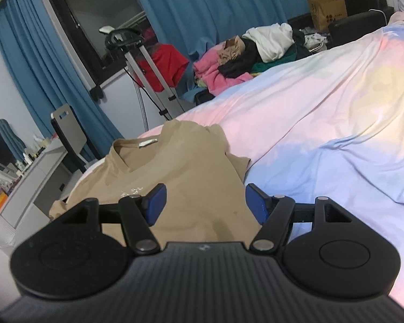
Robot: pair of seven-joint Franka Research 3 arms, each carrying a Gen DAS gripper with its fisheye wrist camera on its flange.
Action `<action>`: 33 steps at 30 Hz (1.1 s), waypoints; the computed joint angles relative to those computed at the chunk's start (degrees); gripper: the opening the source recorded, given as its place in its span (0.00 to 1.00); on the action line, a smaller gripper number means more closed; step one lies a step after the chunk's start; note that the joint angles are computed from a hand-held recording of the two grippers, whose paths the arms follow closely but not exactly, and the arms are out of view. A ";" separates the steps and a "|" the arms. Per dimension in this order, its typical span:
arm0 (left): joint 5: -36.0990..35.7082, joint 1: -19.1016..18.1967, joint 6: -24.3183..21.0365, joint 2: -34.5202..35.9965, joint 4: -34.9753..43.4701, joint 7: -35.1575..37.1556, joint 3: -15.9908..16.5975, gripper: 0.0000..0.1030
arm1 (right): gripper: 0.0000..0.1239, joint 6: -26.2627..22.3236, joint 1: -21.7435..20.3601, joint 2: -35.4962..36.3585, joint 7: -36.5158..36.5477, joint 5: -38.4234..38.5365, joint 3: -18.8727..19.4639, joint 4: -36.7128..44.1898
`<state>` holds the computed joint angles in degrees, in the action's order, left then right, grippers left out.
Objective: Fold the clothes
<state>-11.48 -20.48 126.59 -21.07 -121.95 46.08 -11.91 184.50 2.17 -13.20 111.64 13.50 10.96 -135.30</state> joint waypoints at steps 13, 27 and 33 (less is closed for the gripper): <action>0.66 -1.19 -7.11 -5.55 -2.01 5.09 0.20 0.04 | 0.55 -0.81 -4.03 -5.93 3.09 0.44 1.78 -4.30; 17.83 1.92 -16.63 -6.64 3.78 -0.86 -6.29 0.73 | 0.55 -0.37 14.34 -5.18 -7.46 10.99 -14.55 -3.41; 33.87 3.05 -10.08 -3.57 8.47 -8.05 -11.68 0.84 | 0.55 0.45 15.77 -5.42 -10.96 12.99 -14.81 -3.41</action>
<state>22.39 -17.43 116.51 -24.63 -113.49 38.03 -23.59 184.94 17.94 -18.62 100.68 26.49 -3.85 -138.71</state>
